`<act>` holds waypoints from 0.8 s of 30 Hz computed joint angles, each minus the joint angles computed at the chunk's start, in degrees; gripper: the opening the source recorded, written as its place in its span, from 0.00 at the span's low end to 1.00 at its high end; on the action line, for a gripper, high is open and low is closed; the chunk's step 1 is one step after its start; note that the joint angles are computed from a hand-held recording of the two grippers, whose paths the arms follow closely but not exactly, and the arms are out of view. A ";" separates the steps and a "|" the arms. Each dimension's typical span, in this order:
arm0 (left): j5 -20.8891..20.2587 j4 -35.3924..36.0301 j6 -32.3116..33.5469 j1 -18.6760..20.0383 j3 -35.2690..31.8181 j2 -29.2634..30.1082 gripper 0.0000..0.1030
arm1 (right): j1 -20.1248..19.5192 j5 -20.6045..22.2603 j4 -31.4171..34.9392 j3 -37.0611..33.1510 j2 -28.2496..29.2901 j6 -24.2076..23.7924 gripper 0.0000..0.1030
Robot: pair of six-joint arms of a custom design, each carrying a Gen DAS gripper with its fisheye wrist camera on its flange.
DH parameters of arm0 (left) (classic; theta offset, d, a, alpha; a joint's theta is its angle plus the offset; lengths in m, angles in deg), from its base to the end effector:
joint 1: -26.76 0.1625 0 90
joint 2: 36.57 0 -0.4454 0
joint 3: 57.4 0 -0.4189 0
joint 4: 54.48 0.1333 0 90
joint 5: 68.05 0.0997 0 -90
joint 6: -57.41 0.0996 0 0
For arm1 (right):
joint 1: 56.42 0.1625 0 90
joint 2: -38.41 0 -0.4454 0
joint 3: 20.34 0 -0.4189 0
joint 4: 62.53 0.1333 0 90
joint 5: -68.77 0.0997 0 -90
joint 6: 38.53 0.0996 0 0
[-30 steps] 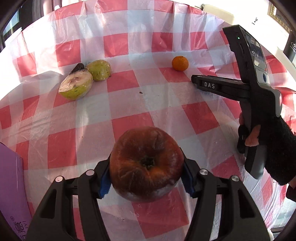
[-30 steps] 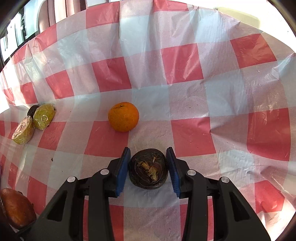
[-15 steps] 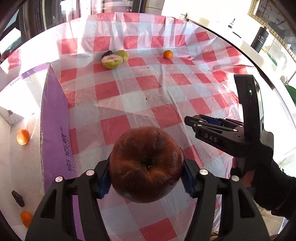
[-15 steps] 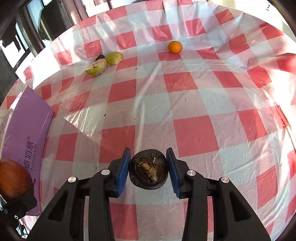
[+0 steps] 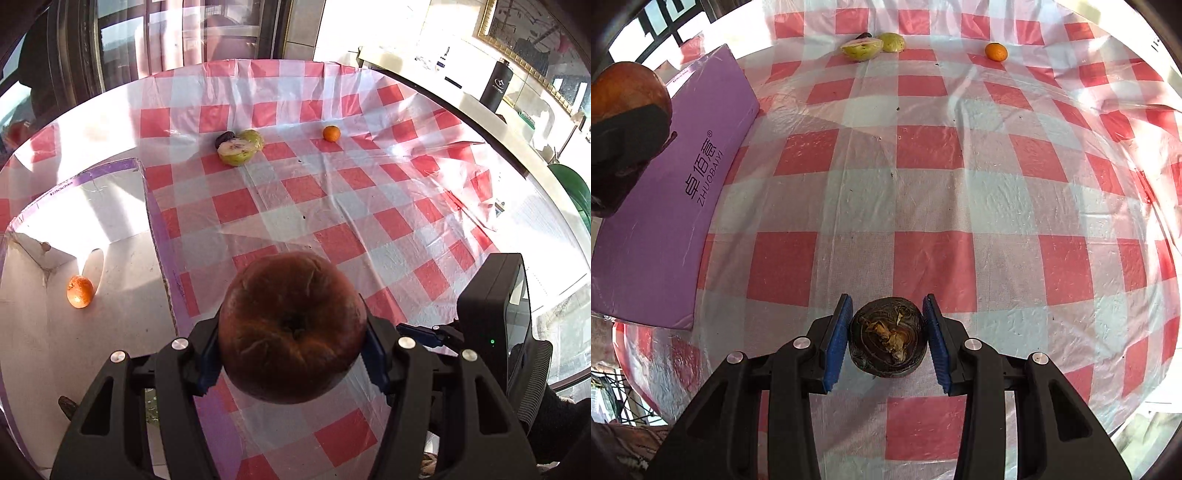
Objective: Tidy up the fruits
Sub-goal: 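Carry the apple and passion fruit over the white box and open both grippers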
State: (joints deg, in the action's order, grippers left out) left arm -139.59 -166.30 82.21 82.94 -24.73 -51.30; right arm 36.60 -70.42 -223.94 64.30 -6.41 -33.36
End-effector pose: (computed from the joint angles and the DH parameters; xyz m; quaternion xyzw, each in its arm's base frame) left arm -0.3836 -0.8687 0.0592 0.4782 0.8629 -0.0459 0.1572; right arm 0.0977 -0.7526 0.2050 -0.1297 -0.8727 0.2755 0.3818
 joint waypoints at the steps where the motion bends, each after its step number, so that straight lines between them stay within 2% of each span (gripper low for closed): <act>1: 0.26 -0.57 0.72 0.02 0.37 -0.58 0.60 | 0.82 -0.73 0.08 0.12 -0.26 0.18 0.38; 3: 0.43 -1.43 2.02 0.14 0.59 -1.59 0.60 | 2.52 -2.60 -1.48 0.20 -0.38 -1.07 0.38; 7: -0.29 -4.35 3.89 1.09 1.19 -3.63 0.60 | 5.28 -7.41 -11.08 -0.96 1.87 -10.31 0.38; 10: -0.29 -5.75 3.09 2.11 0.97 -4.46 0.60 | 6.03 -8.82 -16.19 -2.57 3.53 -14.74 0.38; 13: -1.43 -7.09 3.14 3.26 -0.22 -4.40 0.60 | 5.89 -8.24 -20.40 -4.94 5.36 -19.25 0.38; 16: -2.26 -6.15 2.53 4.38 -4.23 -2.44 0.60 | 5.26 -7.34 -20.32 -8.97 7.70 -21.93 0.38; 18: -2.43 -3.25 1.30 4.92 -8.52 -0.34 0.60 | 4.80 -5.81 -18.40 -11.96 8.87 -21.47 0.38; 21: -1.22 1.18 0.88 5.26 -13.74 2.28 0.60 | 4.73 -5.46 -11.55 -17.89 11.12 -18.42 0.38; 24: 1.34 2.79 2.73 5.07 -14.28 1.94 0.60 | 6.16 -5.83 -4.67 -23.50 13.07 -16.71 0.38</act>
State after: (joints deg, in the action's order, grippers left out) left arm -138.25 -163.51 84.94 88.01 -39.01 -49.36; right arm 42.76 -76.25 -228.61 40.80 6.65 -50.07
